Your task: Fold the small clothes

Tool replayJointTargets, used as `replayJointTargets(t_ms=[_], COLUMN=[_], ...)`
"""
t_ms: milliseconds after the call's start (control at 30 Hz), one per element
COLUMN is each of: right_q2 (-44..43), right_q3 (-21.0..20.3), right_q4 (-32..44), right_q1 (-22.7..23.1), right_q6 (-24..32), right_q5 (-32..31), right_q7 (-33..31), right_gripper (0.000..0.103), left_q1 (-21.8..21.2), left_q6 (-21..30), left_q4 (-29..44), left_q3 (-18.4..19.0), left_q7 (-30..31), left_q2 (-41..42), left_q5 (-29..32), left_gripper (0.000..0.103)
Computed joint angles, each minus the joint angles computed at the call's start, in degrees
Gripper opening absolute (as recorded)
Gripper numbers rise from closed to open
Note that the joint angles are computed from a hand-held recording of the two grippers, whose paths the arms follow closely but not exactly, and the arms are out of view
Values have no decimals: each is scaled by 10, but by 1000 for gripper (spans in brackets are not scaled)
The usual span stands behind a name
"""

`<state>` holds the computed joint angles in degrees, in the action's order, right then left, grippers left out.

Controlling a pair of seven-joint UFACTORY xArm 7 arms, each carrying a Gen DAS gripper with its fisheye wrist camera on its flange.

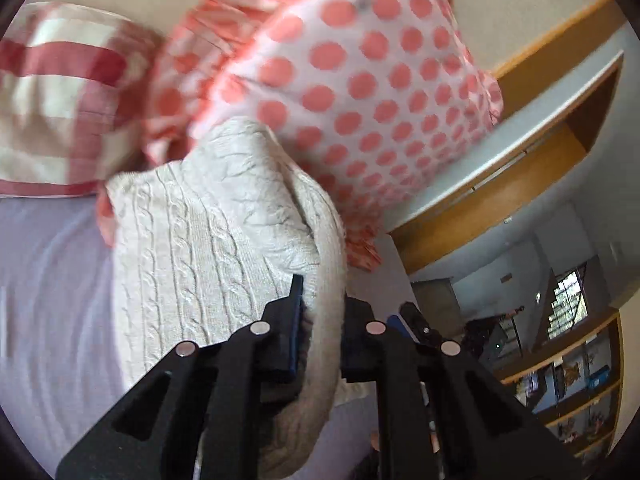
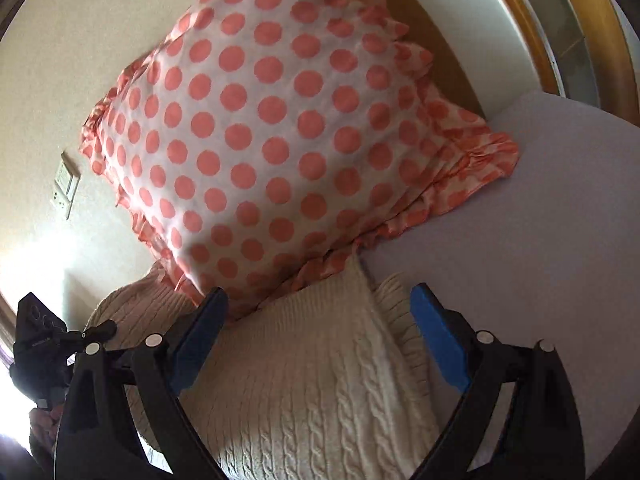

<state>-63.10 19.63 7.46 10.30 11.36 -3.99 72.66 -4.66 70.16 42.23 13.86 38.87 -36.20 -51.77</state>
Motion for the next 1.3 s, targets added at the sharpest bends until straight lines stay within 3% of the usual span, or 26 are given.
replayJointTargets(t_ms=[67, 133, 200, 267, 333, 400, 500, 567, 700, 733, 767, 900, 1033, 1100, 1133, 1200, 1233, 1267, 1300], right_q2=[-30, -46, -59, -58, -28, 15, 80, 120, 173, 186, 196, 194, 259, 252, 235, 170, 137, 106, 87], right_q3=[-27, -46, -68, -102, -131, -150, -134, -118, -87, -64, -55, -26, -29, -41, -57, -55, -63, -78, -105], right_q4=[-20, -32, -47, -59, -53, -39, 0, 22, 52, 66, 73, 90, 112, 90, 81, 65, 52, 33, 15], right_q1=[1, -3, 3, 23, 53, 88, 108, 111, 106, 86, 77, 8, -4, 5, 20, 22, 28, 42, 66], right_q6=[24, 43, 38, 6, -26, -55, -35, -19, 4, 29, 31, 25, 40, 12, 12, 46, 57, 44, 24], right_q5=[2, 3, 12, 23, 33, 41, 46, 50, 47, 38, 34, 3, -2, 6, 20, 35, 42, 51, 64], right_q7=[-13, -25, -35, -62, -98, -137, -174, -188, -215, -211, -208, -187, -185, -175, -173, -147, -141, -143, -155], right_gripper=[94, 94, 94, 94, 94, 93, 78, 63, 46, 28, 16, 10, 10, 12, 19, 49, 81, 97, 97], left_q1=[-39, -73, -94, -84, -57, -26, -3, 4, 0, -2, -4, -16, -20, -21, -20, -16, -10, -1, 9], left_q6=[-22, -34, -9, 3, -2, -35, -59, -57, -78, -86, -93, -105, -116, -126, -119, -89, -88, -98, -119], left_q4=[-32, -51, -62, -73, -90, -114, -160, -192, -236, -245, -253, -267, -277, -287, -287, -266, -257, -247, -237], left_q3=[-60, -94, -77, -56, -34, -31, -8, 4, 20, 19, 17, 13, 18, 18, 23, 60, 74, 80, 74], left_q7=[-3, -1, 15, 37, 64, 93, 130, 143, 176, 181, 184, 186, 200, 211, 210, 207, 203, 195, 178], left_q2=[0, 5, 0, -35, -86, -139, -196, -225, -235, -237, -237, -217, -219, -234, -243, -242, -241, -236, -225], left_q5=[-19, -21, -41, -33, -5, 40, 109, 141, 162, 162, 163, 170, 164, 162, 161, 147, 133, 117, 103], left_gripper=[16, 16, 15, 21, 42, 46, 48, 49, 50, 51, 51, 49, 48, 48, 48, 48, 53, 59, 73])
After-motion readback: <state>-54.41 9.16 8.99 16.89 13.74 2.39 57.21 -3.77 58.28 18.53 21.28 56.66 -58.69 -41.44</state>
